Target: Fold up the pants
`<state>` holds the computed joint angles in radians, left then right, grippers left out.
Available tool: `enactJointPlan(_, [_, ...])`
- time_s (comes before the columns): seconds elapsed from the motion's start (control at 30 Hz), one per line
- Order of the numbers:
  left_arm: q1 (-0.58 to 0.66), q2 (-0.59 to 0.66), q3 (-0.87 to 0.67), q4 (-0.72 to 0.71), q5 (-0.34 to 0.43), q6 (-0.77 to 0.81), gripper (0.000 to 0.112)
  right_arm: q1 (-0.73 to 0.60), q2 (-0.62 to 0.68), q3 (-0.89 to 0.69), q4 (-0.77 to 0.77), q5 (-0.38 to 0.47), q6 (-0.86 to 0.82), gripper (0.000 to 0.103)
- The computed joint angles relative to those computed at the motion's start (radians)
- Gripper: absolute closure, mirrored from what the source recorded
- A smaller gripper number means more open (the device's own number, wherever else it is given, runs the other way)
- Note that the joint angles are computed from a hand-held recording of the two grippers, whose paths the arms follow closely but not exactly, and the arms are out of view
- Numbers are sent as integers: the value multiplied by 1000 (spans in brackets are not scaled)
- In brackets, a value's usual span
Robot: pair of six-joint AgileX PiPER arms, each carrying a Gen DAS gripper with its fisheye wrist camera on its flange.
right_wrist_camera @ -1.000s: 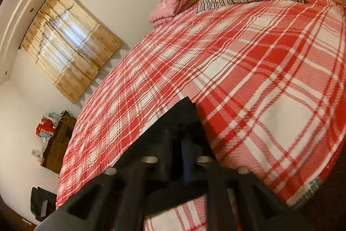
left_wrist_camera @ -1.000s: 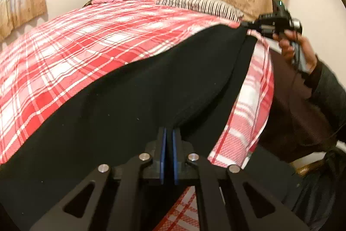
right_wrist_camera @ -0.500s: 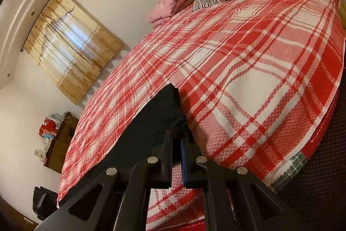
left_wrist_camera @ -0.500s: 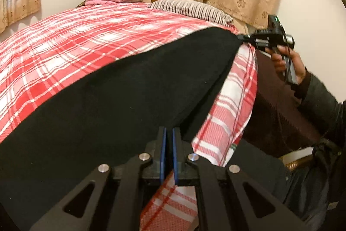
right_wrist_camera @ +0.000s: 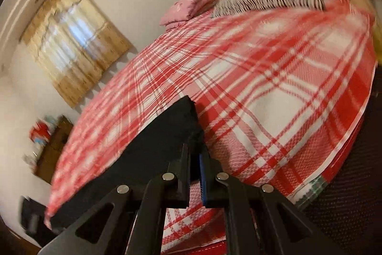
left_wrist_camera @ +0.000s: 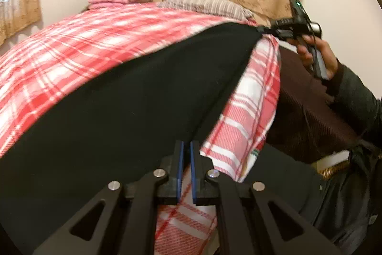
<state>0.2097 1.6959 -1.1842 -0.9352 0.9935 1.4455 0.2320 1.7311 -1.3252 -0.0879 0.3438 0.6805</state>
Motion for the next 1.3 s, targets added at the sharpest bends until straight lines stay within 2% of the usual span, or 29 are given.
enactJointPlan(0.03, [10,-7,-1,-10,0,0,105,25,-3,-31,-100,56,59,83])
enactJointPlan(0.1, [27,-24,-1,-14,-11,-7,96,86,-16,-58,-300,109,196,51])
enactJointPlan(0.13, [29,-29,2,-14,-15,-7,86,123,-19,-68,-400,129,265,49])
enactJointPlan(0.17, [28,-41,16,-10,-40,0,79,170,-17,-95,-484,172,304,49])
enactJointPlan(0.2, [21,-56,36,-5,-80,11,65,196,-13,-107,-528,193,312,49])
enactJointPlan(0.23, [9,-80,73,-5,-143,45,59,225,-1,-134,-536,214,281,49])
enactJointPlan(0.33, [-3,-85,95,11,-178,60,59,303,68,-240,-419,260,46,49])
enactJointPlan(0.47, [-41,-98,140,47,-301,77,59,395,198,-385,-287,333,-200,49])
enactJointPlan(0.67, [-18,-62,124,65,-295,72,59,529,377,-574,-262,411,-431,49])
enactJointPlan(0.87, [25,-20,79,30,-215,45,59,565,532,-783,-243,537,-558,58])
enactJointPlan(0.97, [28,-17,74,29,-203,34,61,575,546,-792,-245,552,-579,69])
enactJointPlan(1.0, [26,-16,73,31,-207,29,66,573,542,-785,-235,545,-590,79])
enactJointPlan(1.07, [36,-3,52,32,-182,5,70,569,543,-790,-197,543,-609,91])
enactJointPlan(1.1, [40,1,45,33,-172,-3,75,573,542,-789,-206,542,-597,97])
enactJointPlan(1.17, [48,15,22,38,-149,-27,88,572,532,-784,-195,538,-586,100])
enactJointPlan(1.2, [52,19,16,35,-137,-30,97,571,526,-781,-189,537,-577,100])
enactJointPlan(1.3, [62,6,17,26,-103,-17,105,560,495,-770,-143,522,-586,101])
